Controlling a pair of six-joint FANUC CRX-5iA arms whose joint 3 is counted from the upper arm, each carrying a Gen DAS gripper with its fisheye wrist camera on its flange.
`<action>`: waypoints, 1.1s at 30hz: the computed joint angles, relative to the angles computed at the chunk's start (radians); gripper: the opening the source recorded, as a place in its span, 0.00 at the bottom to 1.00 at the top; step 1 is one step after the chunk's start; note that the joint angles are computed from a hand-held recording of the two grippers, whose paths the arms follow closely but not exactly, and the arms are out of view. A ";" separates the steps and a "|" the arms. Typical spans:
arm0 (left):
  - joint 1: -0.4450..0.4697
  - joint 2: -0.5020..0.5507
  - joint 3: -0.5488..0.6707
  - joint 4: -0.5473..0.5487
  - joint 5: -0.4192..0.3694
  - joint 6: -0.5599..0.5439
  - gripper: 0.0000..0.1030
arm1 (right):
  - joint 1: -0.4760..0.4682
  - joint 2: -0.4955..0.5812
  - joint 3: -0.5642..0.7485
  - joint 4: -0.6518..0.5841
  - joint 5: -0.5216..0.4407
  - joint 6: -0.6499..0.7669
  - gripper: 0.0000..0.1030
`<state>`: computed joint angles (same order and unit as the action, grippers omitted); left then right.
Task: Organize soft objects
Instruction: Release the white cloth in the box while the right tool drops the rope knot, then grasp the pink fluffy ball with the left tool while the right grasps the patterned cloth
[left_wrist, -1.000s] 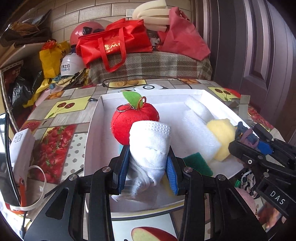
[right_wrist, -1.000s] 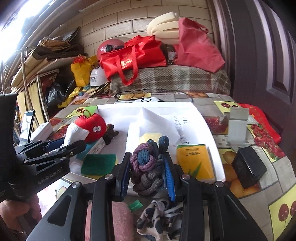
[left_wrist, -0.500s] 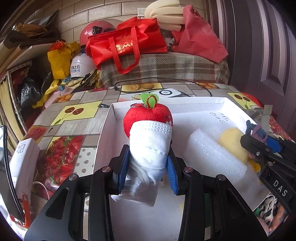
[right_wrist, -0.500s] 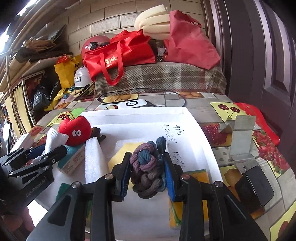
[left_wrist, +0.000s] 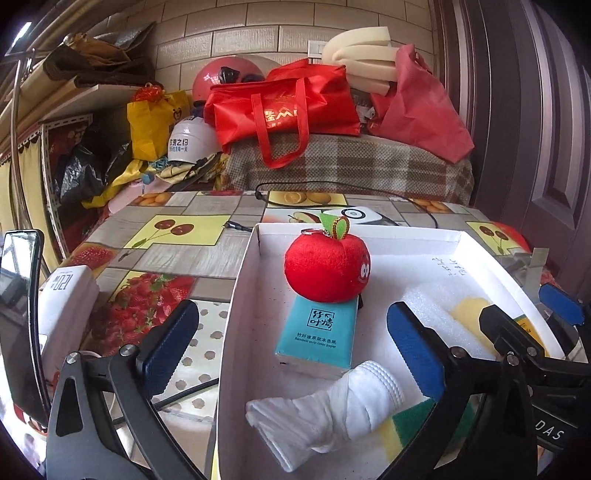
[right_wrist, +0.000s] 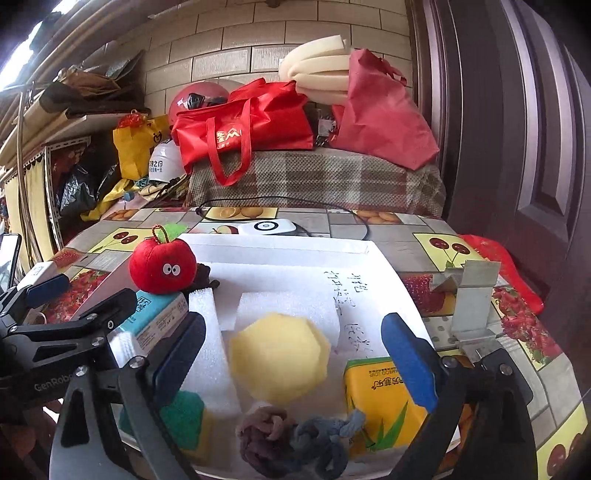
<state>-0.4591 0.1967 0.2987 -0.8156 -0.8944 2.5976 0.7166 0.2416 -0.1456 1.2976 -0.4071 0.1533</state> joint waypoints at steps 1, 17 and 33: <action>-0.004 -0.007 -0.008 -0.012 0.008 0.014 1.00 | 0.000 -0.004 -0.006 0.016 -0.001 -0.014 0.94; -0.066 -0.147 -0.176 -0.029 0.142 0.001 1.00 | -0.058 -0.150 -0.181 0.121 0.043 -0.234 0.94; 0.011 -0.071 -0.197 0.620 0.154 -0.669 1.00 | 0.083 -0.180 -0.068 -0.630 -0.149 0.459 0.91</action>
<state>-0.4480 0.1256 0.1022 -0.1956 -0.7407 1.9289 0.7992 0.0616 -0.2134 0.6680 -0.5563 0.6121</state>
